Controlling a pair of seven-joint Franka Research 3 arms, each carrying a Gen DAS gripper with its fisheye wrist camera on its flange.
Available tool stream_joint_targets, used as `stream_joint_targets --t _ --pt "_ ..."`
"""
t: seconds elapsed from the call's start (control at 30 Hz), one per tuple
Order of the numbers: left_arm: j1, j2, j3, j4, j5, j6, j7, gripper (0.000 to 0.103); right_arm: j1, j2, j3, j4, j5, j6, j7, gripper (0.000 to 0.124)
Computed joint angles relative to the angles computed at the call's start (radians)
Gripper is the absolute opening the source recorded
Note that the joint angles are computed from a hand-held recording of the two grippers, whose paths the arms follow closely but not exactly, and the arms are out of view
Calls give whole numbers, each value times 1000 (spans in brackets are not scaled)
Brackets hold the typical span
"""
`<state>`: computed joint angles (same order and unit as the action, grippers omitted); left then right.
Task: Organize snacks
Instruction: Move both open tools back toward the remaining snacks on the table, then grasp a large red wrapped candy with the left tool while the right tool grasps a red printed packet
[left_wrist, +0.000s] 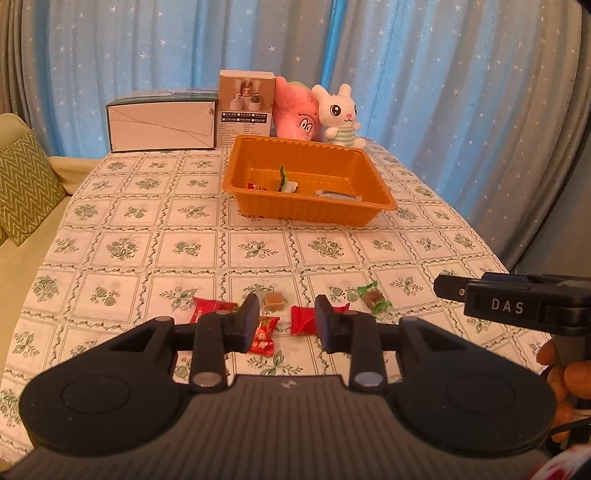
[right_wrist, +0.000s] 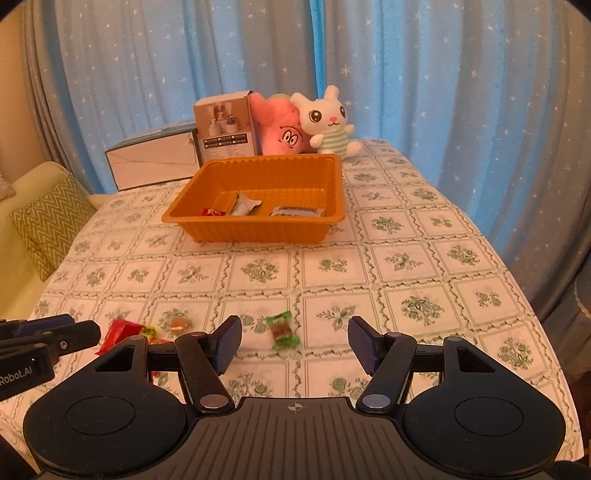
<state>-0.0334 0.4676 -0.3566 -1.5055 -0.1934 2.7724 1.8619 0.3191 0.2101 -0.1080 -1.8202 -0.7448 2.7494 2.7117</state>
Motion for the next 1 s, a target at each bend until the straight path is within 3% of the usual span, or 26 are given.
stream_joint_targets --t 0.8,1.0 --pt "3 -104 39 -144 9 29 -29 29 -26 -73 59 -103 -4 -14 20 64" --pt "-11 -93 62 -145 60 23 -60 29 -30 -73 55 -141 14 43 7 64"
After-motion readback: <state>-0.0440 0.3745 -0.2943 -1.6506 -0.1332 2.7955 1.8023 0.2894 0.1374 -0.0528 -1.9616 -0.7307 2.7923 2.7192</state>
